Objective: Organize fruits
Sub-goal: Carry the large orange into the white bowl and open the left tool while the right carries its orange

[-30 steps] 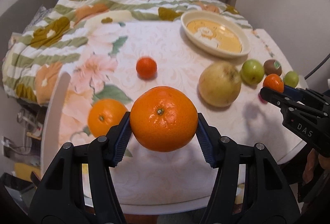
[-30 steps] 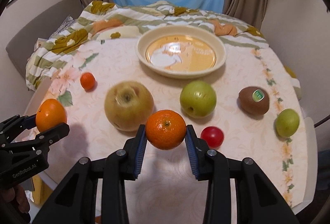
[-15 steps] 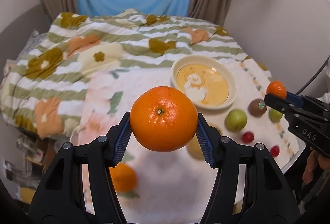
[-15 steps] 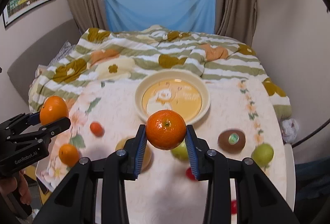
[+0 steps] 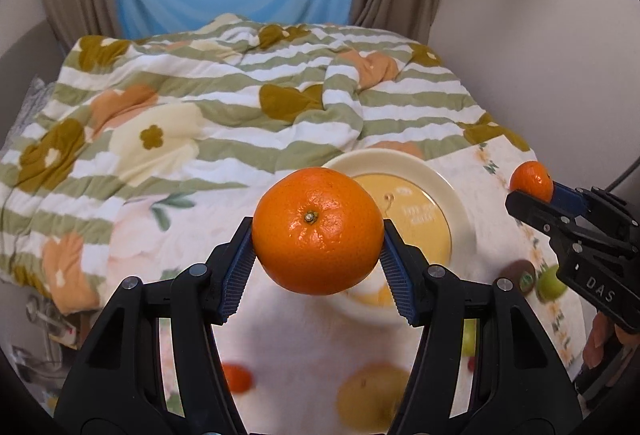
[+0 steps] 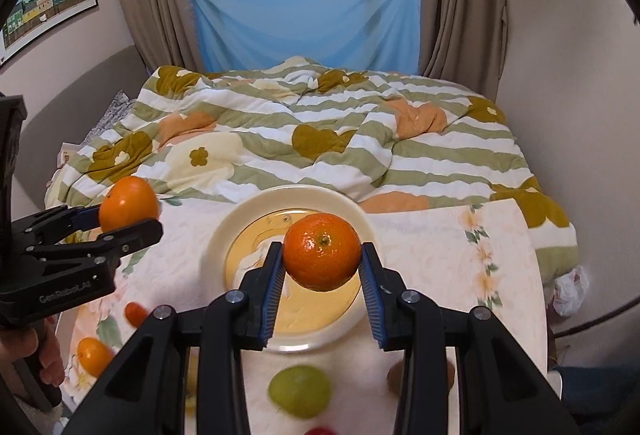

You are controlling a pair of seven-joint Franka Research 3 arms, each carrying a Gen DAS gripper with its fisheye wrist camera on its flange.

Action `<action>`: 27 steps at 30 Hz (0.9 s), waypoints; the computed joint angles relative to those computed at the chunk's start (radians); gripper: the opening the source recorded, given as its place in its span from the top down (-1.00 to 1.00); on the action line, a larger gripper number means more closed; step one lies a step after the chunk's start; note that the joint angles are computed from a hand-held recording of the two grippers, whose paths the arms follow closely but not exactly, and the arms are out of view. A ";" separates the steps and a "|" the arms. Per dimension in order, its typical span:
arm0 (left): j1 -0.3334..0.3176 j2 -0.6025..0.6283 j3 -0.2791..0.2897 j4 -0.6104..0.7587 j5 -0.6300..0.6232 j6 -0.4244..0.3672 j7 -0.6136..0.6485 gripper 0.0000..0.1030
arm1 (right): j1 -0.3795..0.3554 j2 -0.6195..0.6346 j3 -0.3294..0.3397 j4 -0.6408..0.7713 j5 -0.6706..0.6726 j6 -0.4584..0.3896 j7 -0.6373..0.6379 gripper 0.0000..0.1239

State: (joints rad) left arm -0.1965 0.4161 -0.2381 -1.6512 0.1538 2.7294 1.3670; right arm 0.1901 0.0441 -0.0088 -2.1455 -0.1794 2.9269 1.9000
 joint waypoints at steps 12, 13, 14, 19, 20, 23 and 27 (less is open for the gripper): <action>-0.094 0.384 0.020 0.520 0.024 -0.256 0.042 -0.30 | -0.022 0.194 -0.018 0.187 0.229 -0.061 -0.257 0.45; -0.105 0.418 0.024 0.571 0.026 -0.288 0.051 -0.31 | -0.021 0.201 -0.021 0.195 0.238 -0.065 -0.264 0.45; -0.113 0.442 0.028 0.608 0.027 -0.310 0.058 -0.30 | -0.024 0.209 -0.022 0.203 0.251 -0.069 -0.275 0.45; -0.154 0.546 0.045 0.768 0.028 -0.388 0.092 -0.31 | -0.032 0.245 -0.029 0.242 0.295 -0.104 -0.303 0.45; -0.162 0.562 0.050 0.796 0.030 -0.399 0.098 -0.31 | -0.031 0.249 -0.032 0.246 0.297 -0.108 -0.305 0.45; -0.177 0.591 0.058 0.843 0.031 -0.414 0.115 -0.31 | -0.032 0.258 -0.036 0.259 0.305 -0.119 -0.312 0.45; -0.181 0.597 0.062 0.860 0.025 -0.432 0.131 -0.49 | -0.030 0.258 -0.044 0.265 0.307 -0.126 -0.306 0.45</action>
